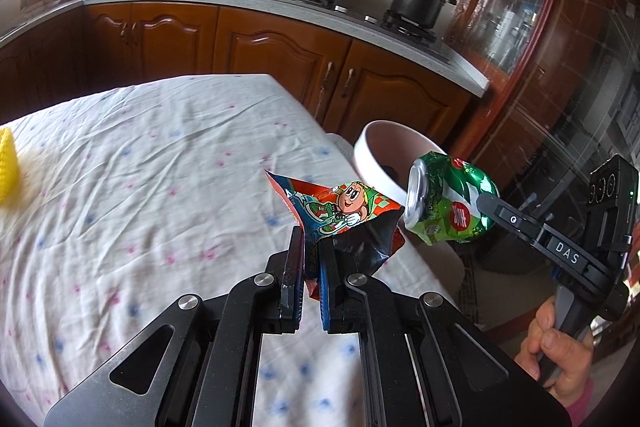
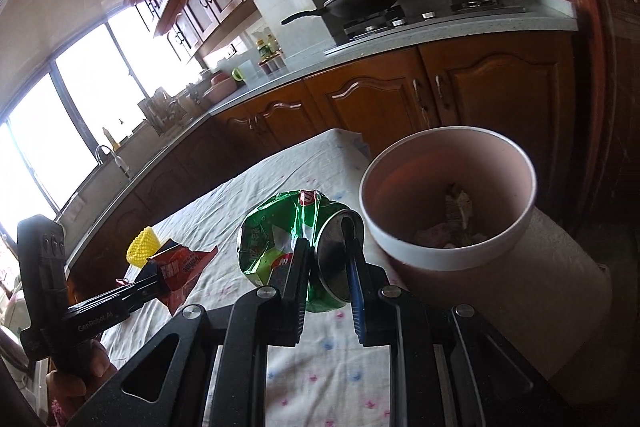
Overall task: Collect trash
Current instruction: 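Carry the snack wrapper and green can over the pink bin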
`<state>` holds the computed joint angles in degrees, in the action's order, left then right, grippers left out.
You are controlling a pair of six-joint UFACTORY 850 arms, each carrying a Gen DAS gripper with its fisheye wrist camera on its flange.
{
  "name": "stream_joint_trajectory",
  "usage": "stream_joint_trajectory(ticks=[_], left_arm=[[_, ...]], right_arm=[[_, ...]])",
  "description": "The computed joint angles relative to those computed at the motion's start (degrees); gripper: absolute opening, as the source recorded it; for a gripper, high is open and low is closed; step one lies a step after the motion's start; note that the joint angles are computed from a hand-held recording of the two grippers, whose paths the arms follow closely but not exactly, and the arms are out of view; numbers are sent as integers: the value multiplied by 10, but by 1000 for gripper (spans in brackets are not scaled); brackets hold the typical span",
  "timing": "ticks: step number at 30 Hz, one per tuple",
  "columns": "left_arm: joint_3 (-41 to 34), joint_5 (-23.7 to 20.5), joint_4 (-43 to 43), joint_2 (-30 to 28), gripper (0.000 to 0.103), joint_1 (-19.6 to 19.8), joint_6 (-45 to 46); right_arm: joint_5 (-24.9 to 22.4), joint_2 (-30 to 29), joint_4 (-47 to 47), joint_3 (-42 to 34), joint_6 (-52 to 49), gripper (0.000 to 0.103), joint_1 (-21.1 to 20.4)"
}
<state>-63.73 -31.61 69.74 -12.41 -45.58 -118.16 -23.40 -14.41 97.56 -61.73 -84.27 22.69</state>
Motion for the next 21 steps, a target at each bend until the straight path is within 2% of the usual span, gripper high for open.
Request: stream_joint_trajectory(ticks=[21], left_arm=[[-64, 26, -24, -48, 5, 11, 58]], right_arm=[[6, 12, 7, 15, 1, 18, -28]])
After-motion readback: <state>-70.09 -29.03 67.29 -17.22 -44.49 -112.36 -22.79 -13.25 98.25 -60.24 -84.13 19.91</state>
